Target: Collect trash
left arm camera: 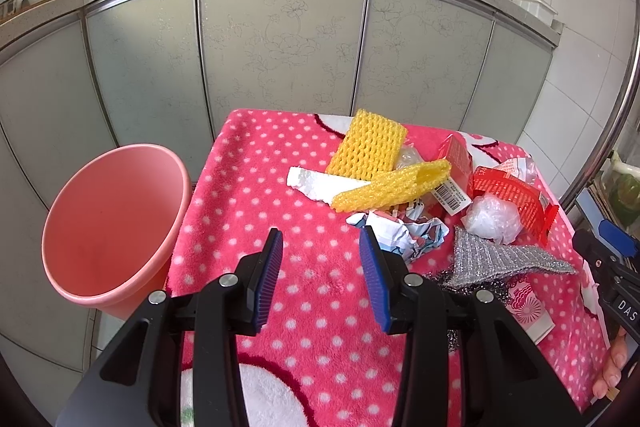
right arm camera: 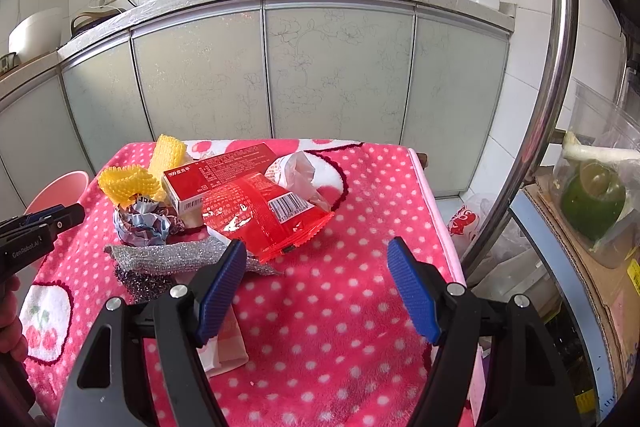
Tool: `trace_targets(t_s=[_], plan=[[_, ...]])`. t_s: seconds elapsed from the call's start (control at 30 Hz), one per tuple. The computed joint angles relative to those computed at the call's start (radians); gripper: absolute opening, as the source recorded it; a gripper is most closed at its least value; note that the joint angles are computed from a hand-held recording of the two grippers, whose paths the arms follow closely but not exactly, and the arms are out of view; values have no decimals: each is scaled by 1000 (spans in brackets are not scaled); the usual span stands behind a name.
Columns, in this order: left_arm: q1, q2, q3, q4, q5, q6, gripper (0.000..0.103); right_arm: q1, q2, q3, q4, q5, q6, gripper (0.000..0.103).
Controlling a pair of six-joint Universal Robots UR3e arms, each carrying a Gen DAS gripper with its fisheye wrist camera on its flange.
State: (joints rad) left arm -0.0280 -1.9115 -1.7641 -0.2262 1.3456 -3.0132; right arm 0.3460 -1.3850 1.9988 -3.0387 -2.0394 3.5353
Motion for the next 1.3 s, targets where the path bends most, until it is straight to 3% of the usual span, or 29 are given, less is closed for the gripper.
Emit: trace_targets(t_s=[0.77,1.0,1.17,1.3], plan=[[11,5,3,-13,-30,14,40,3,5,0,-9,-7,-2,72],[73,35,-57,25,-152,45,40,4,9,8,-23,0,-3,72],[132,103,-153,49,-300,154,40,7,-5,45,-49,26,-11,72],[139,125,-190,66,-322,194,40,3,-24,78,-59,66,-18,72]])
